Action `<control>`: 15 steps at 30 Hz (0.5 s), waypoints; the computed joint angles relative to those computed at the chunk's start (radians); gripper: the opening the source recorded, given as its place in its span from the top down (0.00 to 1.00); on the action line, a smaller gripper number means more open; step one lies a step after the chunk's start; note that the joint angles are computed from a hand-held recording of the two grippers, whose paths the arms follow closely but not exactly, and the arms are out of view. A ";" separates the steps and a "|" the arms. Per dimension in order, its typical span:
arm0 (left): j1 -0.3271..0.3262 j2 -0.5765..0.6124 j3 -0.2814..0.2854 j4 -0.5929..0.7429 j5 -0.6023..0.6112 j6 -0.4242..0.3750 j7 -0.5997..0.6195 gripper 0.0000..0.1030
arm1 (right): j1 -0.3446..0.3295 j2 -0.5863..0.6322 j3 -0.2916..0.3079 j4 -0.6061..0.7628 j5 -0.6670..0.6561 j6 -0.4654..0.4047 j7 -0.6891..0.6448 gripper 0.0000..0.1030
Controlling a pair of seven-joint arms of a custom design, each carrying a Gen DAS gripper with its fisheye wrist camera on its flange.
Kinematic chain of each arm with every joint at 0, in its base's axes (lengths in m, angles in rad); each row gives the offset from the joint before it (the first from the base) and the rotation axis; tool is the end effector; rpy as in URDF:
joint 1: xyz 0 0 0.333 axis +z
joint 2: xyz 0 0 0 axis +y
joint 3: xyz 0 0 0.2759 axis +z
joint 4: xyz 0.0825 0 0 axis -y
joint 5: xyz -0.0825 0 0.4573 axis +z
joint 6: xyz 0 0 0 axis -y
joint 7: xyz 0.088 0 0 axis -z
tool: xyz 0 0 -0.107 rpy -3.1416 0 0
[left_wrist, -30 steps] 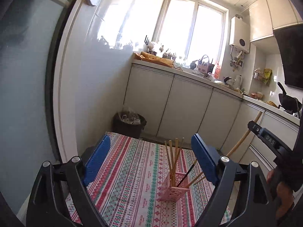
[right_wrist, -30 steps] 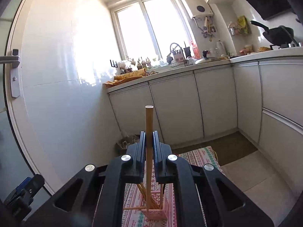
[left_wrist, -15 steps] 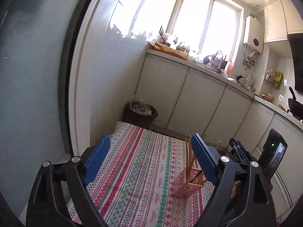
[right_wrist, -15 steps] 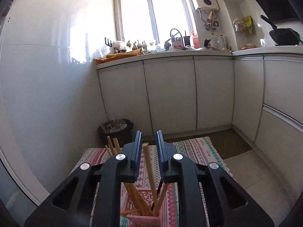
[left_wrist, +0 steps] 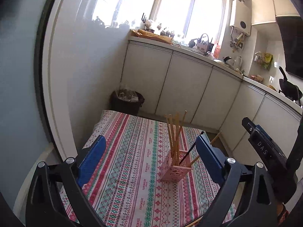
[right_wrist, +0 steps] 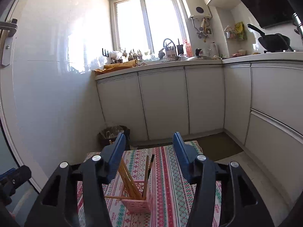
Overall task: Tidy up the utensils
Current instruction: 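Open the left gripper to drop its chopstick while the right lowers its chopstick into the holder, then move both open grippers over the black and wooden chopsticks on the cloth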
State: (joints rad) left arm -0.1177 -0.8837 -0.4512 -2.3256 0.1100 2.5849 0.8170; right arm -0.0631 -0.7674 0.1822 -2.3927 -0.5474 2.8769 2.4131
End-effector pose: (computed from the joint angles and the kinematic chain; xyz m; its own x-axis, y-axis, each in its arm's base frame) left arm 0.3454 -0.2993 0.7021 -0.0763 -0.9708 0.2273 -0.4381 -0.1722 -0.8823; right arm 0.4545 0.1050 0.6776 -0.1447 -0.9802 -0.1350 -0.2448 0.1676 -0.9550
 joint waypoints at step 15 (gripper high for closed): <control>-0.013 0.037 -0.043 0.037 0.058 -0.050 -0.003 0.07 | 0.046 -0.204 -0.042 -0.150 0.059 -0.145 -0.023 0.07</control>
State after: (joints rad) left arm -0.1304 -0.8467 -0.4940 -2.2885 0.1677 2.5348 0.8136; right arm -0.0170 -0.9715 0.1403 -2.5425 -0.4885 2.7314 2.3899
